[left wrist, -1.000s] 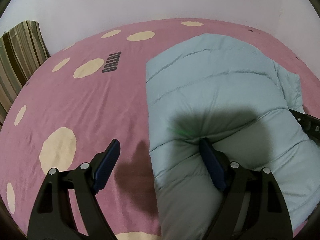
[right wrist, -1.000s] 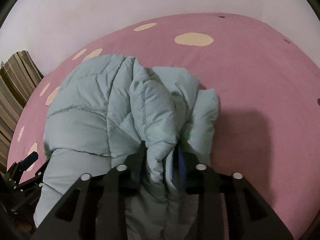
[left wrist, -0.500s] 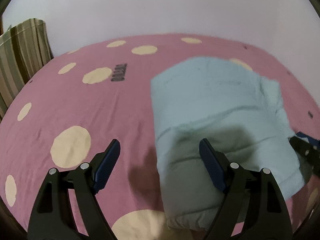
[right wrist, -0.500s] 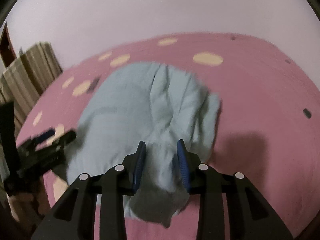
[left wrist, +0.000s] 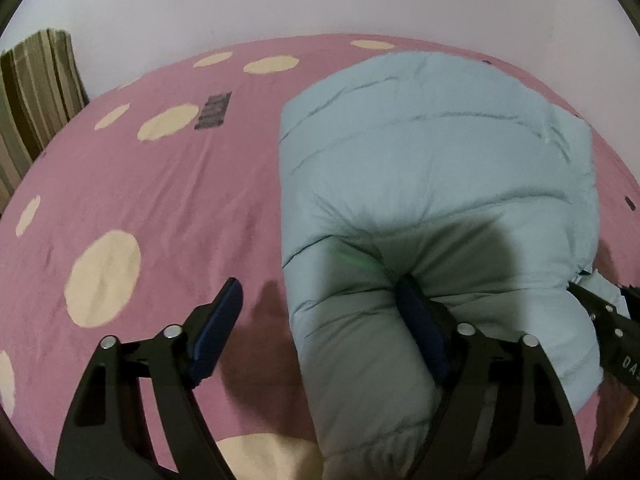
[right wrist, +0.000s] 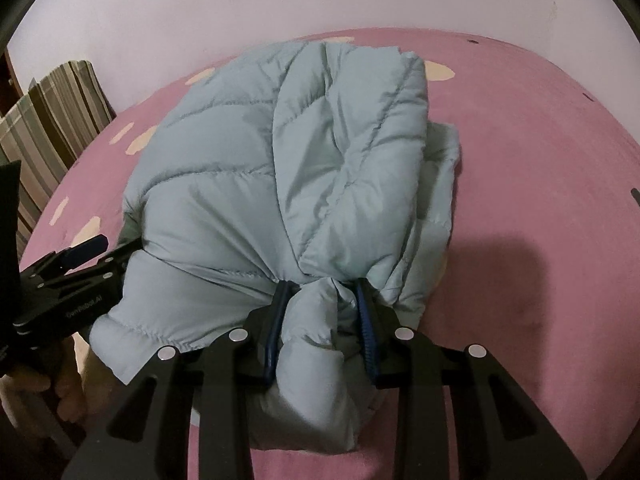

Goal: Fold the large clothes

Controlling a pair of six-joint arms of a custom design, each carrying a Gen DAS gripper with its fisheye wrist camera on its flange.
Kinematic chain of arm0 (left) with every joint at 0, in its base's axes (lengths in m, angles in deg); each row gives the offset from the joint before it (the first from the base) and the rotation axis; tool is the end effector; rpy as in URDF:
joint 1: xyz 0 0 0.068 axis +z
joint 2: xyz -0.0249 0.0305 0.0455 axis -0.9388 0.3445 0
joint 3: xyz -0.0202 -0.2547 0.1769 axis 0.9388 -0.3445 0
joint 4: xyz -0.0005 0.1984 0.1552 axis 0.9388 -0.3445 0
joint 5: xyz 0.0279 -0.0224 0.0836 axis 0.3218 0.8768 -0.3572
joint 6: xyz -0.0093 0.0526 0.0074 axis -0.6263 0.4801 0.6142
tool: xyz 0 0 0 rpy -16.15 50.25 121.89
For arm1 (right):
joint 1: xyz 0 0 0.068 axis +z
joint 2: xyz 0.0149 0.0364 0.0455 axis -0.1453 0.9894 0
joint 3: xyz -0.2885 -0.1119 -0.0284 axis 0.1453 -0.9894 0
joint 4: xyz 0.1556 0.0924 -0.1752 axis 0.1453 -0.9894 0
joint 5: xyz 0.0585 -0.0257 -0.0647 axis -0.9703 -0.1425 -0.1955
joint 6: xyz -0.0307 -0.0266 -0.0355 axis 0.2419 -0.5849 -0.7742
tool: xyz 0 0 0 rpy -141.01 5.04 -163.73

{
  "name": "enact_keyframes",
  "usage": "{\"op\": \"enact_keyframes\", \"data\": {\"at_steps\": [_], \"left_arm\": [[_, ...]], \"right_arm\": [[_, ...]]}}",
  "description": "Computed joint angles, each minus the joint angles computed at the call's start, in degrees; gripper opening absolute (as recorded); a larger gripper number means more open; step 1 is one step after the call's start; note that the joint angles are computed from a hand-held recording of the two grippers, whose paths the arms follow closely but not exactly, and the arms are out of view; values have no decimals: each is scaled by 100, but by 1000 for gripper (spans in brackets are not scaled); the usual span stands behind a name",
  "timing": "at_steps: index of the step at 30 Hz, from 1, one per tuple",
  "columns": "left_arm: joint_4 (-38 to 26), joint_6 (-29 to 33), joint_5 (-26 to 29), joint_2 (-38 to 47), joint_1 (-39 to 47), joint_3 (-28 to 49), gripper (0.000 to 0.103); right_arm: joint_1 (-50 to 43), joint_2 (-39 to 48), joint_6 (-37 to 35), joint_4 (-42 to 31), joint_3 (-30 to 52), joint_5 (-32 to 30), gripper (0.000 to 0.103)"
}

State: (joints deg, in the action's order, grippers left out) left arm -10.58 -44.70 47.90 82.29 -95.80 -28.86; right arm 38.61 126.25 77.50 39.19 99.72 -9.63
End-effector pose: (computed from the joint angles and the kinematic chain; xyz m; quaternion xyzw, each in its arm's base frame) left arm 0.2759 -0.1335 0.0644 0.2530 0.9129 -0.0492 0.3164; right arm 0.2101 0.2002 0.0457 0.2188 0.9245 0.0400 0.3095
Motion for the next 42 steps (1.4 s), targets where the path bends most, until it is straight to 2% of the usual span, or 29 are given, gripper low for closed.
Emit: {"op": "enact_keyframes", "data": {"at_steps": [5, 8, 12, 14, 18, 21, 27, 42], "left_arm": [[-462, 171, 7, -901, 85, -106, 75], [-833, 176, 183, -1136, 158, 244, 76], [-1268, 110, 80, -658, -7, 1099, 76], [-1717, 113, 59, -277, -91, 1650, 76], [-2033, 358, -658, 274, -397, 2203, 77], [-2144, 377, -855, 489, -491, 2346, 76], [-2059, 260, -776, 791, -477, 2405, 74], [-1751, 280, -965, 829, -559, 2227, 73]], "right_arm": [[83, -856, 40, -337, -290, 255, 34], [-248, -1277, -261, -537, -297, 433, 34], [-1009, -1178, -875, -187, -175, 277, 34], [-1282, -954, -1099, -108, -1, 99, 34], [-1768, -408, -1372, -116, 368, -478, 34], [-1935, -52, -1371, -5, 473, -867, 34], [-1964, 385, -1334, 370, 463, -1001, 34], [-1796, 348, -1268, -74, 669, -650, 36]]}}
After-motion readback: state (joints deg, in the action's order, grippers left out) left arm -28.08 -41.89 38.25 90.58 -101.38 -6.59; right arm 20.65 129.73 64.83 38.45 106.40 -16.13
